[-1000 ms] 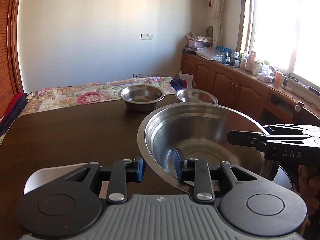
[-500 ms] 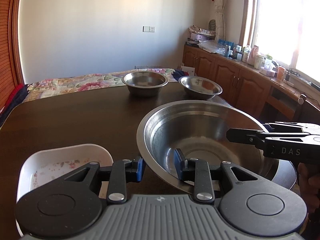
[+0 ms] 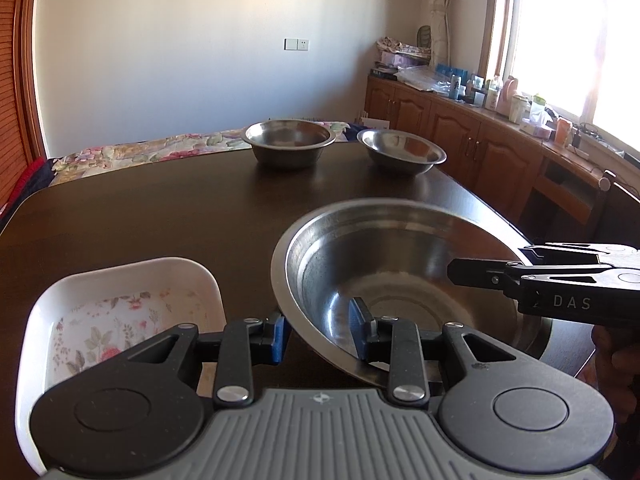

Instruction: Organize plates and bowls

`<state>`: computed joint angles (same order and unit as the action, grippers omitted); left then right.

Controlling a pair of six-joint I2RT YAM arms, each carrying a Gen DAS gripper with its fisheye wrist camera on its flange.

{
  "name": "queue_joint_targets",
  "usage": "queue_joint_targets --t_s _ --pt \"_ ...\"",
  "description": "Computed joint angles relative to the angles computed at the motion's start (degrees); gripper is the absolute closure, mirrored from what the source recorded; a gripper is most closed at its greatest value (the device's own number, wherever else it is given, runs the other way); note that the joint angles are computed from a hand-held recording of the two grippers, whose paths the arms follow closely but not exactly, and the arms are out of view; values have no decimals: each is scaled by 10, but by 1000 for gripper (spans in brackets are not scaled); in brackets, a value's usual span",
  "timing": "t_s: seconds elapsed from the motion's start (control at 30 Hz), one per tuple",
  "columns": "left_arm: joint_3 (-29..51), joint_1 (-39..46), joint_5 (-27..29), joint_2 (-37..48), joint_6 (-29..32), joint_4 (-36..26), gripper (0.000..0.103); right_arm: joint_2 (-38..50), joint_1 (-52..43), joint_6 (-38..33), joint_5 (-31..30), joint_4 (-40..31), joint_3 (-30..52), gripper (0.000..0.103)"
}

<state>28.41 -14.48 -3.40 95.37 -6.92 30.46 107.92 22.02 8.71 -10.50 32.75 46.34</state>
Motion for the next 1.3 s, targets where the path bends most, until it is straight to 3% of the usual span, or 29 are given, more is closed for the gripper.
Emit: queue_joint_targets --t_s 0.27,0.33,0.4,0.67,0.93,1.3 --pt "-5 4 6 10 4 15 68 10 -4 -1 -6 9 -4 63" --pt "-7 8 7 4 5 18 63 9 -6 1 -11 12 -6 63" --pt "-8 14 9 -4 7 22 49 6 -12 -2 -17 12 -7 53" --pt "58 44 11 -17 35 -17 39 -31 -54 -35 -35 0 2 51" --pt "175 65 14 30 53 -83 37 13 -82 -93 -49 -90 155 51" --pt "333 84 16 147 89 -155 36 162 -84 -131 -94 -264 422 51"
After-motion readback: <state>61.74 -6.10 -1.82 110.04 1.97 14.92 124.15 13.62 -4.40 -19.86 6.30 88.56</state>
